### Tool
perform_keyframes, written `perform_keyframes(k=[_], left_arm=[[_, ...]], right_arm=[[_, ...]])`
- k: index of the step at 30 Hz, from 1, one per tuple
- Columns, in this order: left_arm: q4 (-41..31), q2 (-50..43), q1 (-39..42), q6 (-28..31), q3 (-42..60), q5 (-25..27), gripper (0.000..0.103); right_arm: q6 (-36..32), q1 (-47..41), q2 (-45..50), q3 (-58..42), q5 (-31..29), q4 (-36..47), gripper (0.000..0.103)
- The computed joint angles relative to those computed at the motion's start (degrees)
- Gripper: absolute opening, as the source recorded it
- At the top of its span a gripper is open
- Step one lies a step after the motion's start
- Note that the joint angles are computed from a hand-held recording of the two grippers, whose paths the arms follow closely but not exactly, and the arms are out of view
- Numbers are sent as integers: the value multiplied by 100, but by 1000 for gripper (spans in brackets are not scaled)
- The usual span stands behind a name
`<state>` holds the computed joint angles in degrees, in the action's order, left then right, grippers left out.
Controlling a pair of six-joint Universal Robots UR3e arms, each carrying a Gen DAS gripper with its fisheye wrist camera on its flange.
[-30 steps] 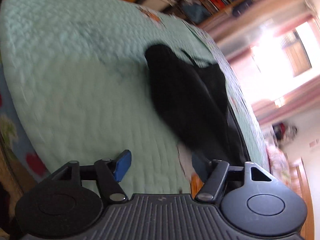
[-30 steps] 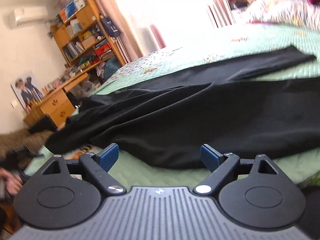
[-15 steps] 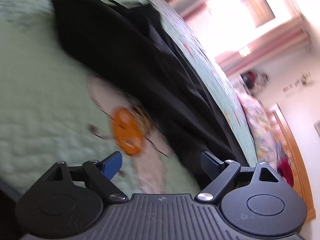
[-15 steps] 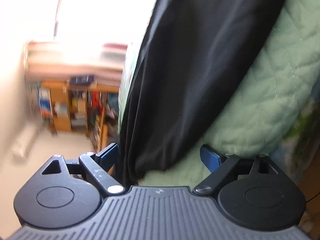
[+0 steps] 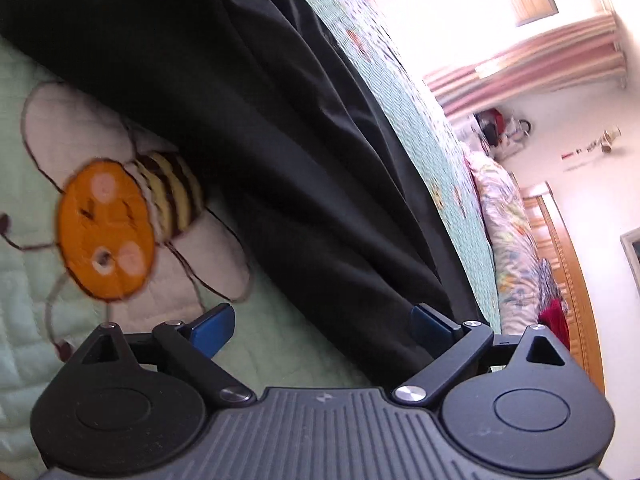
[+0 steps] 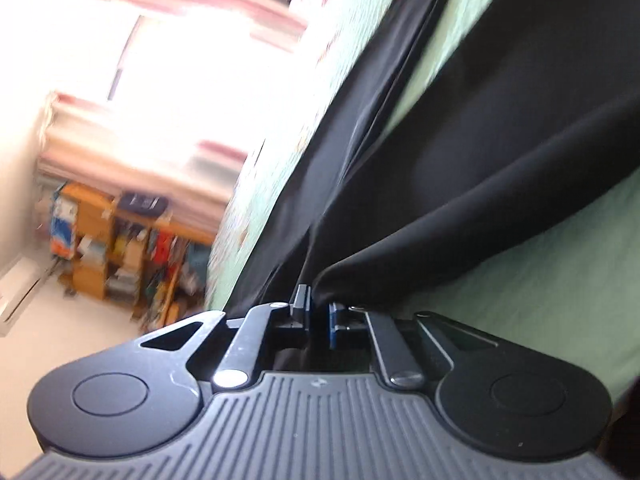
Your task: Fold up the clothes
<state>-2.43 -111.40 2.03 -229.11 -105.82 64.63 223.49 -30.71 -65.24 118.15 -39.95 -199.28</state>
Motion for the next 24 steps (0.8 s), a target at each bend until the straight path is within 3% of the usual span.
perform_keyframes(k=[2,4,5,6,7,11,13,16,22,24], left_arm=[[453,61,152,-219,-381,-50,95],[866,130,305,-385,-732,-54,95],[975,183,362,-449,-862,-53,95],[1072,238,416,-515,-987,-55,95],[1085,314,468,-551,-1063,-86,95],[771,744,643,-431,-1229,-227,95],[386,986,597,-170,-1146,-140,95],[-557,1194,49,559,-575,563,95],[-3016,733,-1589,2320,1473,2764,97],[-3361,591,-1868,2547,1798,3074,98]], right_arm=[[-369,-323,-276,489,362,170,9],[-820,-522,-541,1066,711,411,18],[-1029,-551,-656,1371,759,478,25],[-1201,-569,-740,1637,795,537,42],[-1225,-554,-744,1755,814,558,49],[-1736,-636,-1297,1761,1161,1286,51],[-2314,-690,-1624,1592,1382,1878,64],[-2777,-653,-1743,1540,1453,2272,68],[-4539,-730,-3063,1892,877,3701,68],[-5053,-863,-3471,2038,853,3980,68]])
